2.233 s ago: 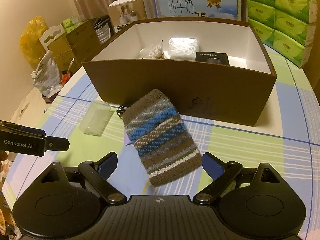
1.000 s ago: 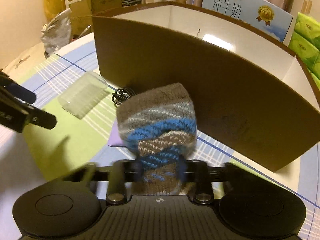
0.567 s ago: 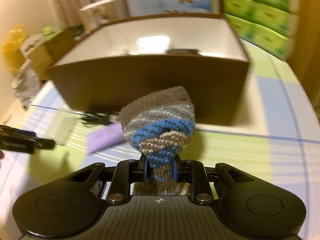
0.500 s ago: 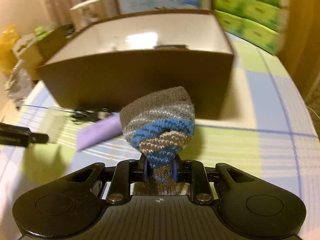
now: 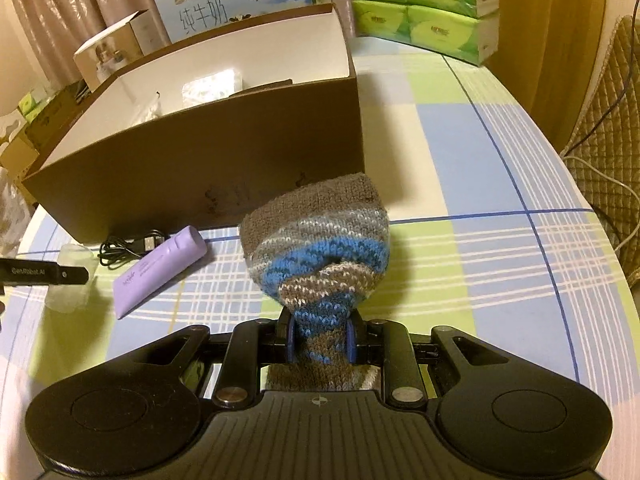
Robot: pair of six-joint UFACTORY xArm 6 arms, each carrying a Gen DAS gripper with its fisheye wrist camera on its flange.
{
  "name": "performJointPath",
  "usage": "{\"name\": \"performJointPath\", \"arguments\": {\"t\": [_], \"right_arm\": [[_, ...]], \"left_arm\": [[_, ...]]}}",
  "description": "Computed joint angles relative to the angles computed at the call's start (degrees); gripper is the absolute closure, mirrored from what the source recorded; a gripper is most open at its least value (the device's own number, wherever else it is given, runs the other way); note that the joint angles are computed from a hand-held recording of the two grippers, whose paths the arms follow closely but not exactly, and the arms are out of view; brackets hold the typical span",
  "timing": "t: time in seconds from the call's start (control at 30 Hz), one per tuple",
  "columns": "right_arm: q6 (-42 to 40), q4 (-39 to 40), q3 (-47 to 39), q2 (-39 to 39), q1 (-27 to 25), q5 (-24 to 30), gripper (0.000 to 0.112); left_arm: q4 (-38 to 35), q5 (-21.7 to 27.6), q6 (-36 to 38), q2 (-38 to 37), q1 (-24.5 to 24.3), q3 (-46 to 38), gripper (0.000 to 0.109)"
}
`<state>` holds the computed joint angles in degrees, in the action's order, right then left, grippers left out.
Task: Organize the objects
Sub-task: 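Lift the knitted pouch with the right tool while the left tool grasps the clear plastic cup, then carry the pouch with the right tool while the left tool carries the cup over the brown box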
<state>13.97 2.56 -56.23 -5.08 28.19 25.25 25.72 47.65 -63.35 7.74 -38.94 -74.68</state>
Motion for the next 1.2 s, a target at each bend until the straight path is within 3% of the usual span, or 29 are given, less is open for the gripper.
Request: {"name": "performJointPath", "arguments": {"t": [0.57,1.2], "right_arm": [[-8.5,8.4,-3.4,0.1,2.5,1.5,0.092],[-11.9,11.6,-0.7,-4.2,3.0,0.9,0.092]], "left_arm": [[2.0,0.6,-3.4,-6.3,-5.1,5.4,0.062],[5.9,2.8,-6.8,-8.2,-8.0,3.1,0.062]]}}
